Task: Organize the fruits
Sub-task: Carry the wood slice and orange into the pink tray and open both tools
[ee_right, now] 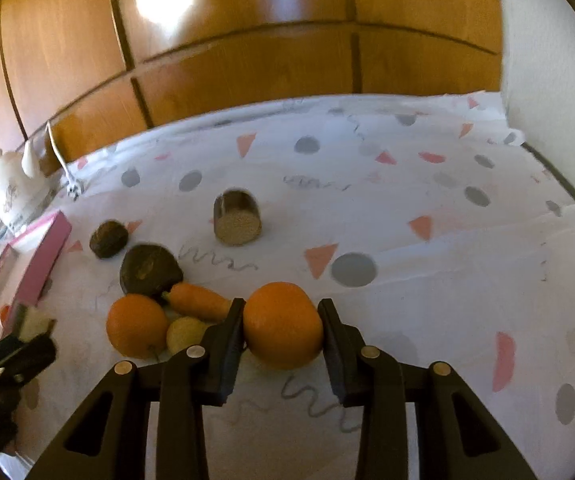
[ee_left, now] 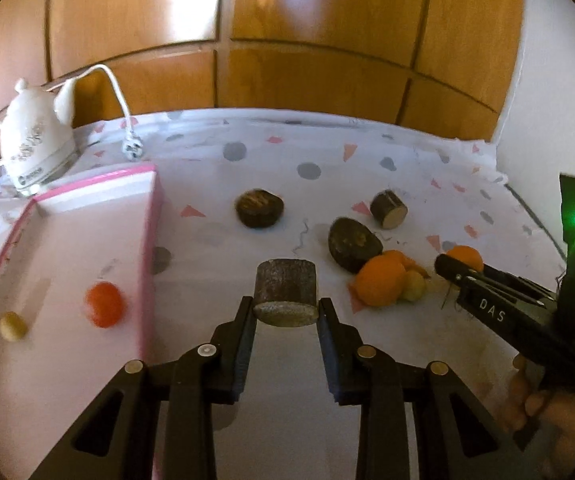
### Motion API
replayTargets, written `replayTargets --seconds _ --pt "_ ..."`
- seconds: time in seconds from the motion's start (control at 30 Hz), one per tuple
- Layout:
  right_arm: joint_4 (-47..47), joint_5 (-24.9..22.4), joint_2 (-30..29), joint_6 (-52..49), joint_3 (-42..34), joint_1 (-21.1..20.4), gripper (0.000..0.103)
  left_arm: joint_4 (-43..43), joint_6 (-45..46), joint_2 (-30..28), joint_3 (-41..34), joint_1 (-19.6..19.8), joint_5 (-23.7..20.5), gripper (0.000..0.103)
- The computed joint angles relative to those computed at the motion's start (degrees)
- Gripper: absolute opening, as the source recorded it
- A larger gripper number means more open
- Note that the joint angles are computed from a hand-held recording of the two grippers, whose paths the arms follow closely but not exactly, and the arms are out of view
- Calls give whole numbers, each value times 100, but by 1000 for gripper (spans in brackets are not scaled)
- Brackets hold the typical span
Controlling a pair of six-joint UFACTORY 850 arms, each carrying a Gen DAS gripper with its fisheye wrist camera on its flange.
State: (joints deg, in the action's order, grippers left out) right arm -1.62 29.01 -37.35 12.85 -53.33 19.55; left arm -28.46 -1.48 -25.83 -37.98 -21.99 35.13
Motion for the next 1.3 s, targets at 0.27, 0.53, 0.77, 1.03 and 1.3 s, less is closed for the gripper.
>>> replayTargets --seconds 0.27,0.53,0.77,1.03,1.3 --pt "143 179 443 -343 289 104 36 -478 165 586 492 341 98 31" --pt "-1812 292 811 831 376 430 36 -1184 504 795 808 905 295 31" --pt "-3690 333 651 2198 81 886 36 -1347 637 868 951 1320 343 31" --pt "-4762 175 392 2858 -307 1353 36 -1331 412 991 1120 1509 430 36" --pt "-4916 202 193 3192 -485 1521 44 -1211 62 1067 1279 1612 447 46"
